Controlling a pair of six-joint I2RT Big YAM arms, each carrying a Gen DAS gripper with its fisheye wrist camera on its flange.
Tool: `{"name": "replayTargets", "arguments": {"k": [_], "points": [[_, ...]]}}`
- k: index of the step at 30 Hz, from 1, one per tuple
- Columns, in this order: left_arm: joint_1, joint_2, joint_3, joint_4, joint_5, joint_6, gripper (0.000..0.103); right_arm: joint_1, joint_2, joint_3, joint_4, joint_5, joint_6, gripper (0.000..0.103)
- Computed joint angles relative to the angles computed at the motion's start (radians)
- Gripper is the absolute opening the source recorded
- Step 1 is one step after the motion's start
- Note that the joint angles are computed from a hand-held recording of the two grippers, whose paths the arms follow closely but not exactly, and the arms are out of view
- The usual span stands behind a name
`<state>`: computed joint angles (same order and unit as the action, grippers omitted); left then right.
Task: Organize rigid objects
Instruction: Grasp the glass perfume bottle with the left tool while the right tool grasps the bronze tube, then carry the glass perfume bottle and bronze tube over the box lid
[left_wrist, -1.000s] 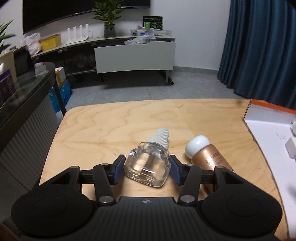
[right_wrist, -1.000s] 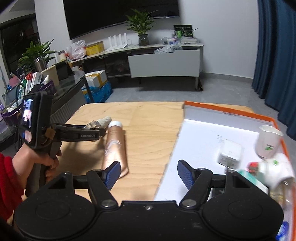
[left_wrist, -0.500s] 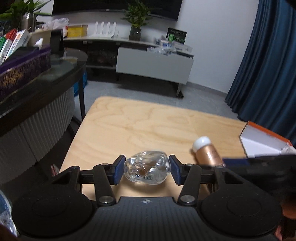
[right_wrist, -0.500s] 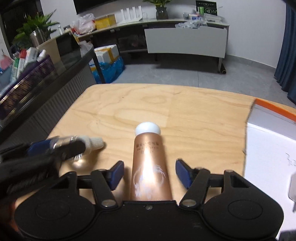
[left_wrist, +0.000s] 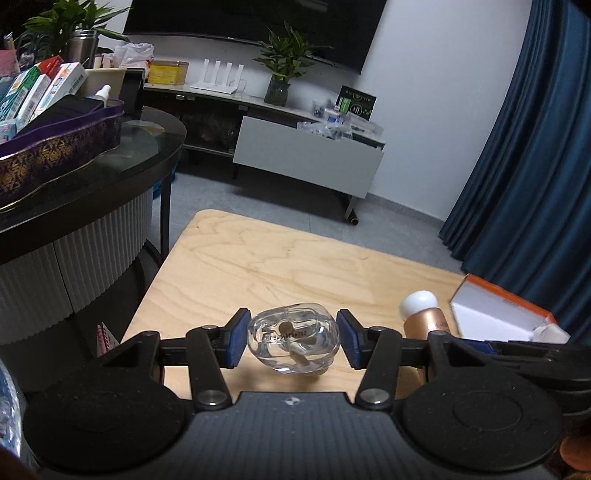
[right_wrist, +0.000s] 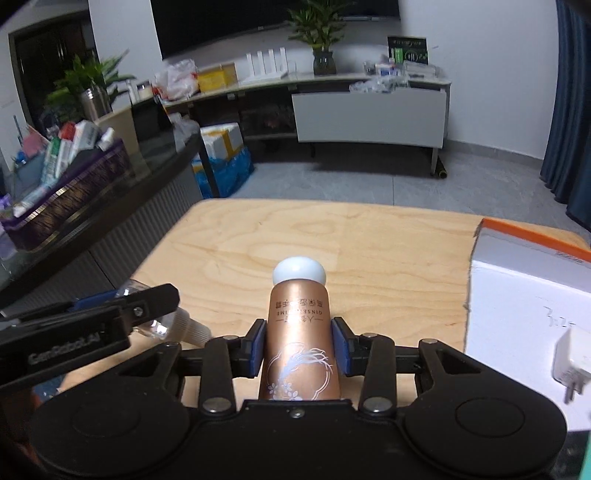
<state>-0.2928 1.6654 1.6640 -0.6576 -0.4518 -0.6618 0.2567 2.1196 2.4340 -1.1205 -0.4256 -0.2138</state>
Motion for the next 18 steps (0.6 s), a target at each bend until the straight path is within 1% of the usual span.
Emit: {"name": "replayTargets", "arguments": {"k": [6,8,12,15,18], "points": [[-0.034,-0.031,-0.006,0.023,-0.010,-0.011,0.051,-0.032,-0.113,-0.135,0.074,-0.048,0.025,0.047],[-0.051,-0.031,0.010,0.013,-0.018,-0.007,0.051,-0.046,-0.148,-0.172,0.091,-0.059,0.032,0.047],[-0.085,-0.024,0.043,-0.005,-0.037,0.001,0.051,-0.075,-0.228,-0.268,0.152,-0.053,0.028,0.047],[-0.111,-0.017,0.069,-0.026,-0.051,-0.005,0.051,-0.103,-0.268,-0.311,0.158,-0.064,0.038,0.046],[-0.137,-0.009,0.097,-0.059,-0.070,-0.008,0.051,-0.134,-0.312,-0.366,0.181,-0.066,0.044,0.047]]}}
